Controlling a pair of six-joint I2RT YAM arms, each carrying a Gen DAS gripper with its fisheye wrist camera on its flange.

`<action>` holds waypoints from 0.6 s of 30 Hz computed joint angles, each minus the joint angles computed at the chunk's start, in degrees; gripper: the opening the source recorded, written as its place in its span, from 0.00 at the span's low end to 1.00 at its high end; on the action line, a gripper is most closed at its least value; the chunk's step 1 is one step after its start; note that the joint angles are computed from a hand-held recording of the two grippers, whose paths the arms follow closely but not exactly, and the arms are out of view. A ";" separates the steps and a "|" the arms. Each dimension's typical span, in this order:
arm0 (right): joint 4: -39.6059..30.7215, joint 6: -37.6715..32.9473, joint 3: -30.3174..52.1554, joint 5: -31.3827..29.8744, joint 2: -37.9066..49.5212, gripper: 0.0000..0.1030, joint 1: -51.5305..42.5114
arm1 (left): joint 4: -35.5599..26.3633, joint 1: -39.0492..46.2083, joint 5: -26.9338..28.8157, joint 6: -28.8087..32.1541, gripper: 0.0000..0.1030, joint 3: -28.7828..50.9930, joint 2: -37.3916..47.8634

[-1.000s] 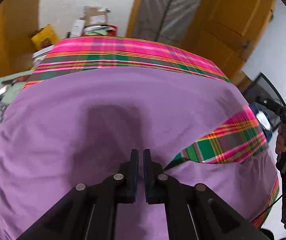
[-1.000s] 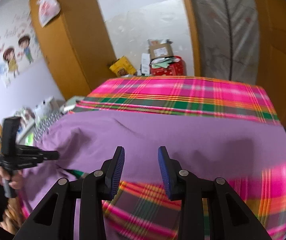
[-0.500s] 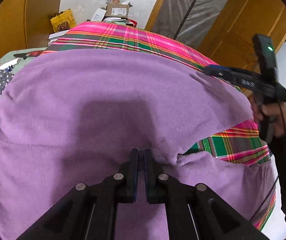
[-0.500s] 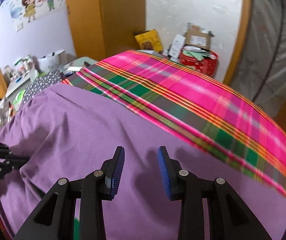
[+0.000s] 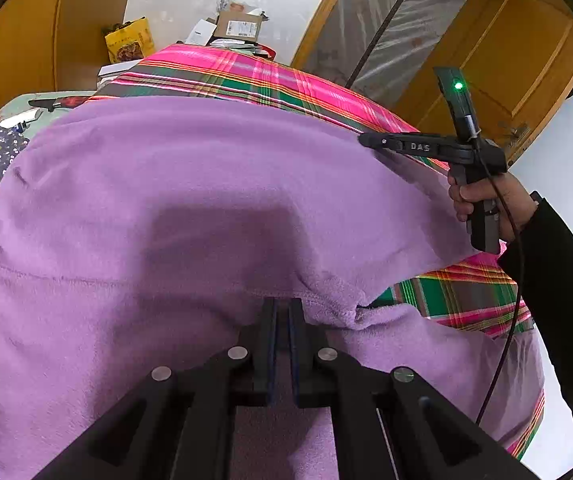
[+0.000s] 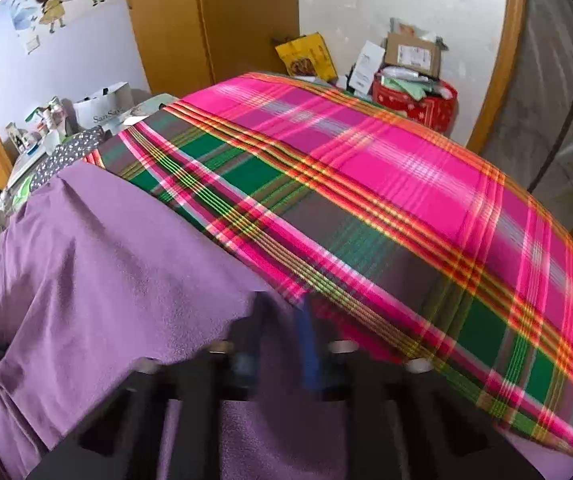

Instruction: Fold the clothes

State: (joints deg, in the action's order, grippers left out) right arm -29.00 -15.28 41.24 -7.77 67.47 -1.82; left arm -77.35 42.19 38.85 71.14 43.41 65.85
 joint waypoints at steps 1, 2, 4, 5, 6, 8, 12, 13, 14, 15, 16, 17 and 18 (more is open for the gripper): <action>0.31 0.25 0.22 0.74 0.38 0.03 0.09 | 0.01 -0.01 0.05 -0.08 0.05 -0.11 -0.16; 0.44 1.09 0.48 1.27 0.62 0.03 0.10 | -0.21 0.22 -0.05 0.11 0.05 -0.09 -0.30; 0.76 2.89 0.73 3.61 0.71 0.03 0.41 | -1.07 1.21 -0.45 1.05 0.05 0.21 -0.43; 1.02 3.62 0.68 5.75 0.58 0.03 0.75 | -1.83 2.04 -0.73 1.98 0.05 0.46 -0.50; 0.48 4.31 0.68 5.23 -0.38 0.06 0.18 | -2.79 3.06 -1.06 3.17 0.05 0.78 -0.56; -1.79 5.49 0.60 1.96 -3.78 0.06 -1.27 | -4.36 5.20 -1.69 5.29 0.05 1.69 -0.47; -10.85 6.26 0.32 -5.88 -15.19 0.17 -2.18 | -5.24 11.99 -4.24 10.10 0.05 2.95 2.08; -13.29 6.30 0.21 -6.28 -18.40 0.18 -1.46 | -6.01 14.54 -4.60 12.55 0.05 3.32 3.42; -16.31 6.33 0.24 -7.47 -22.17 0.18 -1.23 | -7.08 17.10 -4.96 15.27 0.05 3.89 4.92; -19.58 6.34 0.50 -9.01 -26.00 0.19 -1.21 | -8.07 19.63 -5.60 17.81 0.05 4.45 6.12; -22.93 6.40 1.04 -10.52 -29.64 0.20 -1.16 | -8.96 22.03 -6.30 20.13 0.05 4.92 7.08; -26.28 6.61 1.79 -12.79 -33.21 0.20 -2.21 | -9.77 24.36 -7.03 22.33 0.05 5.43 8.07; -29.79 6.50 2.84 -15.70 -36.52 0.21 -4.18 | -10.61 26.56 -7.76 24.64 0.05 5.82 8.82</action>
State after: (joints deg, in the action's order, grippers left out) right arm -58.79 -8.78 44.07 -23.48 30.95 -5.99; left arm -87.96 68.75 31.09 95.78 49.23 74.68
